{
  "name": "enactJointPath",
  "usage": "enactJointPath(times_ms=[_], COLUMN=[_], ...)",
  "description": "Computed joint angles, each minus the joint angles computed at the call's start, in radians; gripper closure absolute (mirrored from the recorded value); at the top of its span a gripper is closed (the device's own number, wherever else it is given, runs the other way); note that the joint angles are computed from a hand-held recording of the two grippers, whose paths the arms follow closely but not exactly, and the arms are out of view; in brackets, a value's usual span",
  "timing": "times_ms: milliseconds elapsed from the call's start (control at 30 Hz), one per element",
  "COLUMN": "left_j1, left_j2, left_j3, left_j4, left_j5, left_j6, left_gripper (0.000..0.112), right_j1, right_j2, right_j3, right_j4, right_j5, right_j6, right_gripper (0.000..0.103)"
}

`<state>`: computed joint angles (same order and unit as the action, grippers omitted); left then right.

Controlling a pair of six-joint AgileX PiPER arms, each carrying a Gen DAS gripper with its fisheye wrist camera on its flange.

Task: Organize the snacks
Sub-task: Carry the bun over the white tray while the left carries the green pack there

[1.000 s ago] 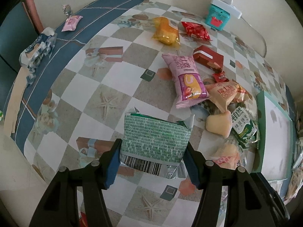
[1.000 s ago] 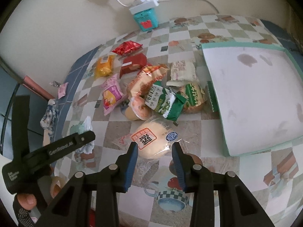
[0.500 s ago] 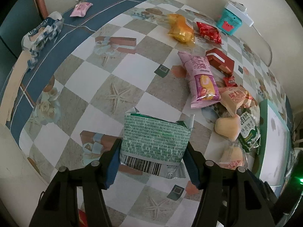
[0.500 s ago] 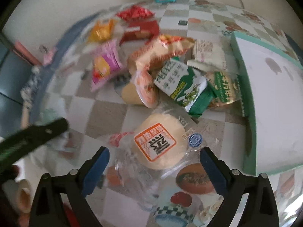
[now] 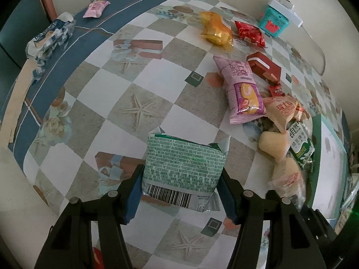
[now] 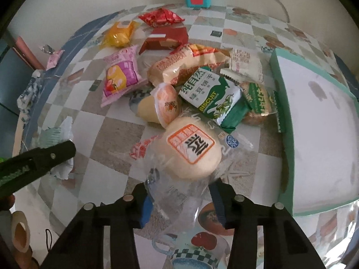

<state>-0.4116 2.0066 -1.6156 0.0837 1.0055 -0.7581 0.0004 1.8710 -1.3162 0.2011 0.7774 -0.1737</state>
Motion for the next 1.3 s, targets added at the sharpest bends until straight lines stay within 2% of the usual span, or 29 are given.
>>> enactJointPath(times_ms=[333,500,567,600,667,867,900,967,1000,1033,1200,1300], left_j1=[-0.031,-0.046,-0.053,-0.058,-0.068,-0.091,-0.091,-0.086,-0.081,-0.074,-0.045,-0.029], left_j2=[0.006,-0.001,-0.007,-0.005,0.005,0.042,0.045,0.04,0.037,0.034,-0.005,-0.012], left_j3=[-0.02,-0.025,-0.029,-0.041,-0.073,-0.153,-0.153,-0.133,-0.122,-0.112,-0.041,-0.018], left_j4=[0.06,0.083,0.088,0.092,0.096,0.102,0.099,0.085,0.081,0.076,0.071,0.044], left_j5=[0.039,0.049,0.053,0.058,0.076,0.113,0.114,0.104,0.098,0.093,0.054,0.028], left_j6=[-0.051,-0.064,-0.063,-0.06,-0.057,-0.054,-0.055,-0.059,-0.061,-0.064,-0.088,-0.076], left_gripper=[0.049,0.049,0.049,0.049,0.049,0.049,0.049,0.049,0.049,0.049,0.049,0.049], right_j1=[-0.094,-0.146,-0.178,-0.195,-0.226,-0.259,-0.256,-0.239,-0.224,-0.205,-0.114,-0.091], right_j2=[-0.09,-0.123,-0.156,-0.17,-0.188,-0.138,-0.115,-0.081,-0.066,-0.049,0.04,0.066], right_j3=[0.033,0.045,0.057,0.062,0.066,0.027,0.013,-0.007,-0.015,-0.026,-0.076,-0.095], right_j4=[0.178,0.338,0.402,0.436,0.498,0.49,0.486,0.459,0.445,0.425,0.279,0.242], right_j5=[0.034,0.038,0.042,0.046,0.056,0.097,0.119,0.142,0.149,0.16,0.169,0.16], right_j6=[-0.145,-0.244,-0.289,-0.315,-0.358,-0.351,-0.347,-0.341,-0.334,-0.318,-0.076,0.028], right_gripper=[0.063,0.065,0.069,0.077,0.077,0.077,0.074,0.052,0.028,0.02,0.014,0.011])
